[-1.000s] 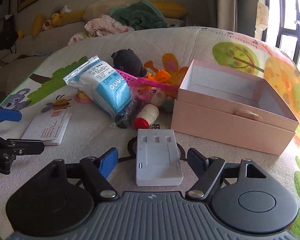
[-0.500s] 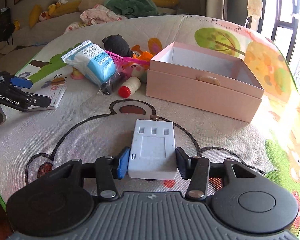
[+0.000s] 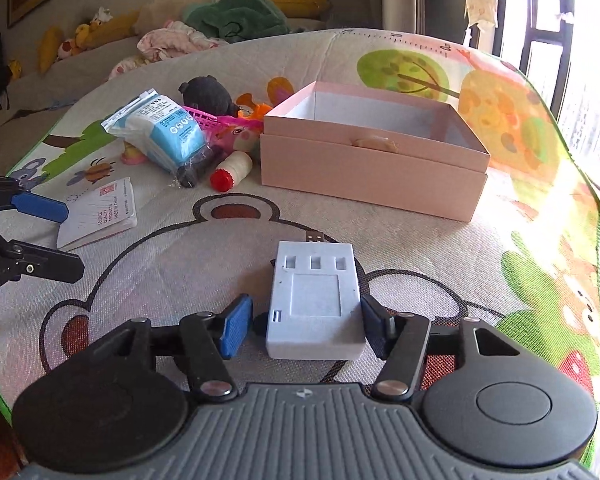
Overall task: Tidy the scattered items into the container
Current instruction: 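Grasp the white QR-code booklet with the left tool while the right tool holds the case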
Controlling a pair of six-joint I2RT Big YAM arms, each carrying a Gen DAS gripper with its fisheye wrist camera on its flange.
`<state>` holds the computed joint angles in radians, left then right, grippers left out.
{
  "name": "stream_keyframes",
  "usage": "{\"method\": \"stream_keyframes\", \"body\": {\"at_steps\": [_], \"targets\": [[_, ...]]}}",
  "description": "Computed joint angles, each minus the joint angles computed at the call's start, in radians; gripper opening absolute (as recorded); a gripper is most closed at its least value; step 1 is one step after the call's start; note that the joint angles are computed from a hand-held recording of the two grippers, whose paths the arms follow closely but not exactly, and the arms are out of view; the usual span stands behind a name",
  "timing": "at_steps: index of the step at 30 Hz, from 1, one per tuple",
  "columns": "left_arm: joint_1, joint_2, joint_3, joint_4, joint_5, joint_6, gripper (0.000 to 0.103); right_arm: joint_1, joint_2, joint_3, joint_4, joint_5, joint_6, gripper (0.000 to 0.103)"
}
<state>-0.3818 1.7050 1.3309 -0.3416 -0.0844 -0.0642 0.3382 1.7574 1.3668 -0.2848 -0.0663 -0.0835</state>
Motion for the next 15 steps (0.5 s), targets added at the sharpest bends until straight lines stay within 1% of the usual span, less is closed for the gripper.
{"method": "stream_keyframes", "body": {"at_steps": [2,3,4,6,8,9,10,12,14,15], "targets": [[-0.017,0.017,0.006,0.029,-0.104,0.065,0.103,0.002,0.000,0.000,0.008,0.000,-0.003,0.063],[-0.017,0.028,0.018,0.024,-0.135,0.082,0.103,0.001,0.001,0.000,0.013,-0.001,-0.001,0.064],[-0.012,0.037,0.029,0.015,-0.138,0.089,0.103,0.001,0.001,0.000,0.018,-0.002,0.001,0.064],[0.010,0.053,0.049,-0.008,-0.098,0.101,0.103,0.001,-0.002,-0.001,0.030,-0.004,0.007,0.069],[0.031,0.063,0.057,-0.010,-0.040,0.106,0.103,0.001,-0.003,0.000,0.043,-0.006,0.015,0.073],[0.041,0.067,0.064,-0.016,-0.012,0.095,0.103,0.000,-0.001,0.003,0.045,-0.008,0.019,0.073],[0.048,0.071,0.070,-0.020,0.001,0.084,0.103,0.000,0.002,0.008,0.044,-0.010,0.023,0.073],[0.057,0.079,0.077,-0.015,0.000,0.059,0.103,0.001,0.014,0.025,0.032,-0.011,0.031,0.073],[0.063,0.085,0.085,-0.029,0.013,0.004,0.103,0.003,0.024,0.039,0.019,-0.013,0.036,0.073],[0.062,0.080,0.080,-0.025,0.017,-0.018,0.103,0.005,0.028,0.043,0.015,-0.012,0.036,0.073]]}}
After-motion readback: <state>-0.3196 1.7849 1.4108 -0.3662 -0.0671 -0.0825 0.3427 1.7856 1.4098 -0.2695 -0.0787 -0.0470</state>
